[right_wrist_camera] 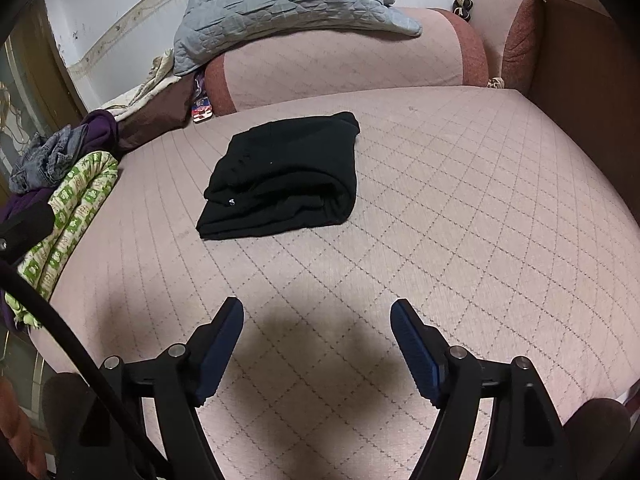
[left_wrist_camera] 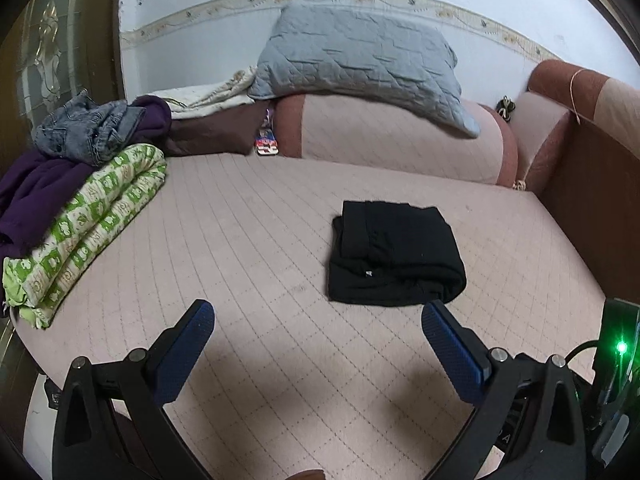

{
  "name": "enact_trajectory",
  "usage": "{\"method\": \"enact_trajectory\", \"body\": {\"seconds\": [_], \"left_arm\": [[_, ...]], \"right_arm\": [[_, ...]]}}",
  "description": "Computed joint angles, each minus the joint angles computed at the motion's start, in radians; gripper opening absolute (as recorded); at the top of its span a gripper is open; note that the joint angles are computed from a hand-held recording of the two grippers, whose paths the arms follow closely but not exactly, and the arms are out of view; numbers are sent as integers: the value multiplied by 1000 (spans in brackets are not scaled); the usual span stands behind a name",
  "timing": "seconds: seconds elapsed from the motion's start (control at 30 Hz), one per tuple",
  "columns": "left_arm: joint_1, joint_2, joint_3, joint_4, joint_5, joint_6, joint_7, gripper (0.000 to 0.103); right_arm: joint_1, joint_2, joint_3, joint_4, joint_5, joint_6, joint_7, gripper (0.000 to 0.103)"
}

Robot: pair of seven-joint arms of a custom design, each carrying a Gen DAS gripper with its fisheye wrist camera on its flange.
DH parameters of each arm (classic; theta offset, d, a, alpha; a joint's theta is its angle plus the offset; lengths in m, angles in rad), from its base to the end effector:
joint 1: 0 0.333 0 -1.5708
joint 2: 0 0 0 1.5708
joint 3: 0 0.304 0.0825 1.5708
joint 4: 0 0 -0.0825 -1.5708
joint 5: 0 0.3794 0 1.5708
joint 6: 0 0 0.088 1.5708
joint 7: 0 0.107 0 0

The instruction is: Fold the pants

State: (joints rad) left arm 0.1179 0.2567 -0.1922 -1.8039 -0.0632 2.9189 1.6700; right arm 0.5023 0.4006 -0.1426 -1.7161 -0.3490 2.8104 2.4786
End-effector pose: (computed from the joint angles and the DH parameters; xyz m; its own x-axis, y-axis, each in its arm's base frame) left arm 0.6675 -0.0335 0.4996 -0.1029 -0.9943 0.0290 -0.6476 0.0449 -0.7607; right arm 0.6406 0.2725 0.4273 -0.1330 -0.9614 -0.2408 -0.7365 0.2584 -0.6252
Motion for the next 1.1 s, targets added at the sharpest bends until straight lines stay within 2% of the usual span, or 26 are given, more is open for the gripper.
{"method": "enact_trajectory", "body": {"seconds": [0.47,0.83,1.1], "left_arm": [[-13,53,10,54,40,-84,-15,103],[9,87,-15,84,-27,-156,41,103],[10,103,-10,97,-50,-190,49,103]], "right_arm": [[-6,21,0,25,4,-58,3,82],[-8,50,5,60,-16,-96,0,84],[-7,71,11,81,-3,-117,-23,84]]}}
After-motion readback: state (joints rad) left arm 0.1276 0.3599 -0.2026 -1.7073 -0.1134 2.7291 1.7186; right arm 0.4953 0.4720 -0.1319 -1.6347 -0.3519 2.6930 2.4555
